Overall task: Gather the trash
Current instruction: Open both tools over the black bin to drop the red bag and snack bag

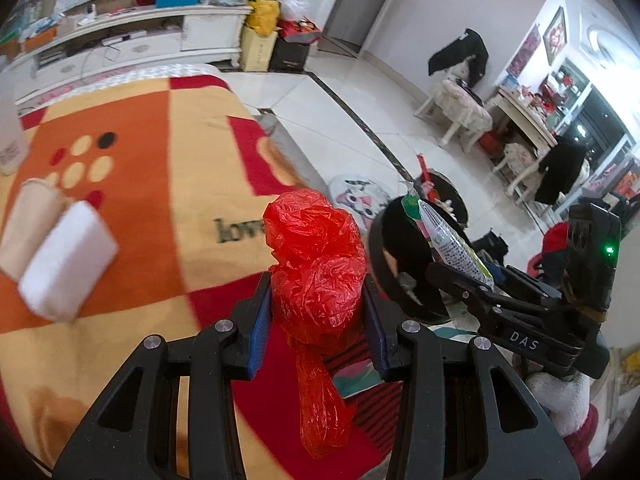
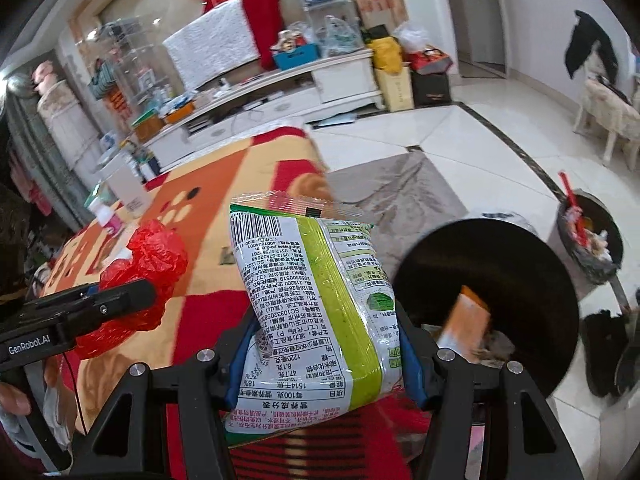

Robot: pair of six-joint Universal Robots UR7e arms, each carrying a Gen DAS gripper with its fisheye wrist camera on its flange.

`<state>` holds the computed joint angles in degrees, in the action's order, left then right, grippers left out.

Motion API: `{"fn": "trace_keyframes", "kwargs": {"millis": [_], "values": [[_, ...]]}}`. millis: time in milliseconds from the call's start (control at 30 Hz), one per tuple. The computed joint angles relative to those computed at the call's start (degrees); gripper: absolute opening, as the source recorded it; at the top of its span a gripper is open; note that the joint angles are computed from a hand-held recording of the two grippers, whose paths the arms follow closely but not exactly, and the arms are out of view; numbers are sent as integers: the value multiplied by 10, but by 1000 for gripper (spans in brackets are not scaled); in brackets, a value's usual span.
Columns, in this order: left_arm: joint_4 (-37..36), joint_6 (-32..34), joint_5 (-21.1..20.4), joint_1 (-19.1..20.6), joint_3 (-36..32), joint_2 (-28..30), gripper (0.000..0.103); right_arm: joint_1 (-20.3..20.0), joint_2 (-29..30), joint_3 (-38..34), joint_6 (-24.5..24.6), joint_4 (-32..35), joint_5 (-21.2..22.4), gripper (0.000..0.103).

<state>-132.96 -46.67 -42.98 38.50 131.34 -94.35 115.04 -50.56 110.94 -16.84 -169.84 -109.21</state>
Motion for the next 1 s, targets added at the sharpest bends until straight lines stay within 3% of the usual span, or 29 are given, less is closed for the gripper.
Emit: {"fn": "trace_keyframes", "kwargs": {"millis": [333,567,667,733,800,1000], "values": [[-112,95,-65,43,-57,126,39,-50,-25,-2,3,0,-57,58],[-164,134,-124,72,-100,205,40,-83,-33,-12,17,10,-73,59],[-189,151,-154,82,-110,224,45,-94,-38,-15,24,20,-58,66],[-213,167,-182,93,-114,235,63,-95,-38,-15,26,19,-60,78],[-229,172,-200,99,-116,240,70,-92,-37,-14,25,9,-68,83],[-219,155,-183,100,-111,226,70,-95,-39,-13,28,3,-65,91]]}}
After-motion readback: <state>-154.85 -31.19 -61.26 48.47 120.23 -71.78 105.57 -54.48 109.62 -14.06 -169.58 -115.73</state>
